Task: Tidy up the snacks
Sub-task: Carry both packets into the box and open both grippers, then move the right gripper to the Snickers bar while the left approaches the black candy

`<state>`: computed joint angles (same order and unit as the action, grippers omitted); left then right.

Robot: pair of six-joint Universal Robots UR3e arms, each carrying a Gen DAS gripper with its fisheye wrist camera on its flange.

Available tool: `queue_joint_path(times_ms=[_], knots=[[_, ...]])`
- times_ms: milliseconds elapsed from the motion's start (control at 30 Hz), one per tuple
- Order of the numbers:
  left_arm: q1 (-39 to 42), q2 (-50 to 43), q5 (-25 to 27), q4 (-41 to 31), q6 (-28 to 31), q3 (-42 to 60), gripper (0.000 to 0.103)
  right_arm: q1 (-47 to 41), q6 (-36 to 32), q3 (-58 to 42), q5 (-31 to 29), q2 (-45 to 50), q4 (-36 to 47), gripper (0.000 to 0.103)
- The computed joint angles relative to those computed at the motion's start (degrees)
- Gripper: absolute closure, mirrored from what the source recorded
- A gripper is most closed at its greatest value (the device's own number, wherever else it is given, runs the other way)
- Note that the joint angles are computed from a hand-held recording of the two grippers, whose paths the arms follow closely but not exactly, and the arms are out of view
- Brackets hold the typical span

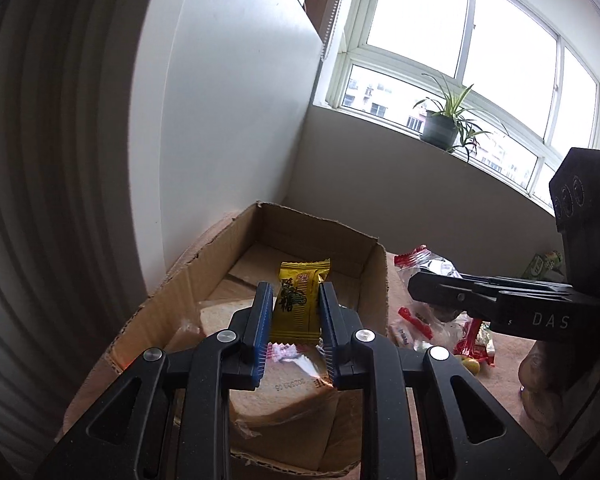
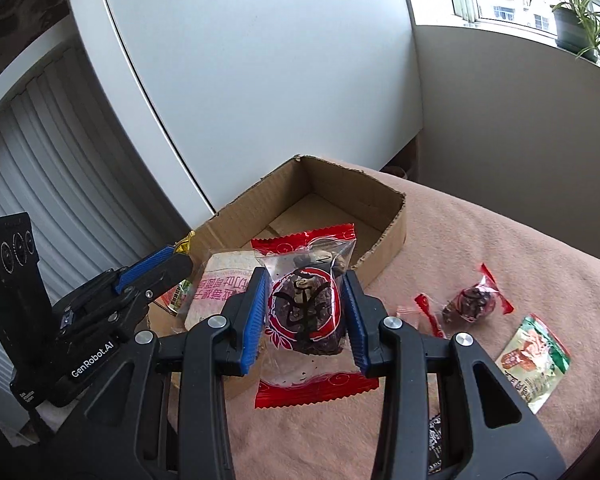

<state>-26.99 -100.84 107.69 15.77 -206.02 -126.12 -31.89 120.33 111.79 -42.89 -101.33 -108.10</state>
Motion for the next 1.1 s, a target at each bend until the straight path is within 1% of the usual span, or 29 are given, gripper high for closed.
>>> queue_joint_path(times_ms=[200,233,300,333,367,500,633,800,967,1100], knots=[[1.38,0.32,0.41,-0.95,-0.04,-0.37,0.082,5.84,4.82,1.39,0.15,2.96,-6.45,0.065],[1.51,-0.15,0.68,-1.59,-0.25,0.2,0.081,6.53,5.88,2.09,-0.08,3.08,-8.17,0.063],[1.54,0.11,1.73,-3.02,-1.01,0.23,0.081,7.36,7.66,2.57,-0.77,3.84,-10.73,0.046],[1.57,0.34,2.28,-3.75,-1.52,0.27,0.08,7.06,7.8,2.58,-0.33,3.99,-10.83,0.027],[1.72,0.56,2.47,-3.72,-1.76,0.04,0.08,6.37,7.73,2.94,0.46,3.76,-10.73,0.022],[1.91,0.83,2.2,-3.28,-2.0,-0.26,0.08,4.28,6.68,1.92,1.72,3.11,-7.59,0.022],[0.83,0.06,1.82,-3.42,-1.32,0.69,0.08,1.94,4.17,0.99,2.32,1.02,-4.08,0.022],[-0.5,-0.9,0.78,-2.67,-0.84,2.21,0.08,-2.5,-0.25,-0.21,3.0,-1.71,2.66,0.022],[-2.34,-2.13,-0.17,-3.2,-0.15,4.52,0.08,-9.03,-5.57,-1.58,3.91,-5.07,10.73,0.022],[-3.42,-3.92,-2.88,-2.94,0.52,6.95,0.08,-15.19,-10.47,-2.48,4.67,-7.78,17.97,0.022]])
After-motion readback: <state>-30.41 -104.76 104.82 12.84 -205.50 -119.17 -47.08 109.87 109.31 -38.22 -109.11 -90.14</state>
